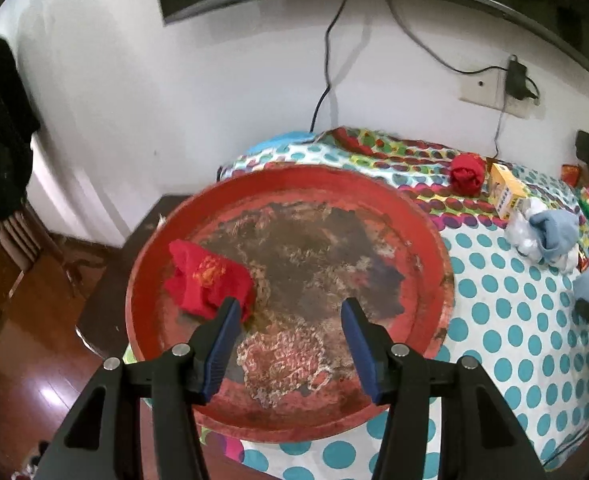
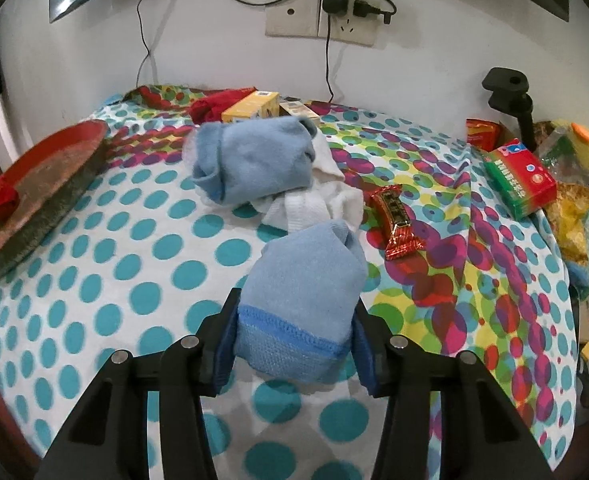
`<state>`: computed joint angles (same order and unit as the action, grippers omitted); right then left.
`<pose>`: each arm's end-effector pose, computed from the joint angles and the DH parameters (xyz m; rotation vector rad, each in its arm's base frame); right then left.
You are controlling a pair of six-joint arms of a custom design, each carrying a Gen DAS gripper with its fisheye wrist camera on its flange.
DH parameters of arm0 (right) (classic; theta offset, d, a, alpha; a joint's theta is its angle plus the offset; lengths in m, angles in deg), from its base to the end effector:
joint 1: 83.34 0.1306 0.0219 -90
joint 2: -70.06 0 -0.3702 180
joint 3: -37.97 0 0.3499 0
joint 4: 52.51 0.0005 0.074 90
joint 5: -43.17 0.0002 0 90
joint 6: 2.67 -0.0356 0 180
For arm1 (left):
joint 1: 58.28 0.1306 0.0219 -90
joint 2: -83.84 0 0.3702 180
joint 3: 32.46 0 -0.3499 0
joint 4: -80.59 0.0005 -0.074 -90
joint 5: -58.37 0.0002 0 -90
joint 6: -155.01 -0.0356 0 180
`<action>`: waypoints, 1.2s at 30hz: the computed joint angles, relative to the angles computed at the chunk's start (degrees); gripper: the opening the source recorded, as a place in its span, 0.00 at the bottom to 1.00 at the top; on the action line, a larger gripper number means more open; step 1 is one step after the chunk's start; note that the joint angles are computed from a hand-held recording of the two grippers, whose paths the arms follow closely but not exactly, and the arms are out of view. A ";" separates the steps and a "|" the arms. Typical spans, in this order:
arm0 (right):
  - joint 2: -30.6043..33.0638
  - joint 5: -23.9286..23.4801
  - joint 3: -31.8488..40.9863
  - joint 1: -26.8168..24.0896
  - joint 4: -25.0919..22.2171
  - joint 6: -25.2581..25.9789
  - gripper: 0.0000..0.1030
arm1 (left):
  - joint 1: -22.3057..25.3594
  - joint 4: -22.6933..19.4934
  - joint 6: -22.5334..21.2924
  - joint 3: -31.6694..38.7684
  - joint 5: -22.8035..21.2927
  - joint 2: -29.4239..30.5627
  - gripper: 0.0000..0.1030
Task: Organize objects
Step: 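Carry the light blue sock into the red tray and open the right tool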
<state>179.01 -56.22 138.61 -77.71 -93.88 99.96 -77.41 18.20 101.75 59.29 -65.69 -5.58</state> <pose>0.5556 0.0601 0.3468 -0.4572 2.3840 0.1445 0.4080 -0.1210 0.4171 -0.5554 2.3500 0.3621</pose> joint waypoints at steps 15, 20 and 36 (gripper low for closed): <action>-1.79 -3.43 5.30 12.45 -5.30 -2.90 0.45 | 7.27 -0.86 9.63 -6.25 -1.20 -5.05 0.52; 1.35 -1.80 10.86 17.95 -7.34 -1.78 0.45 | 7.65 -1.79 9.89 -6.53 -1.48 -4.94 0.52; 11.46 1.33 22.22 26.13 -13.99 -0.11 0.46 | 9.52 -1.76 11.54 -7.66 -1.03 -5.57 0.52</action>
<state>190.47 -54.89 160.84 -51.57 -107.87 99.86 -67.88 16.44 113.29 51.63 -66.72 -11.15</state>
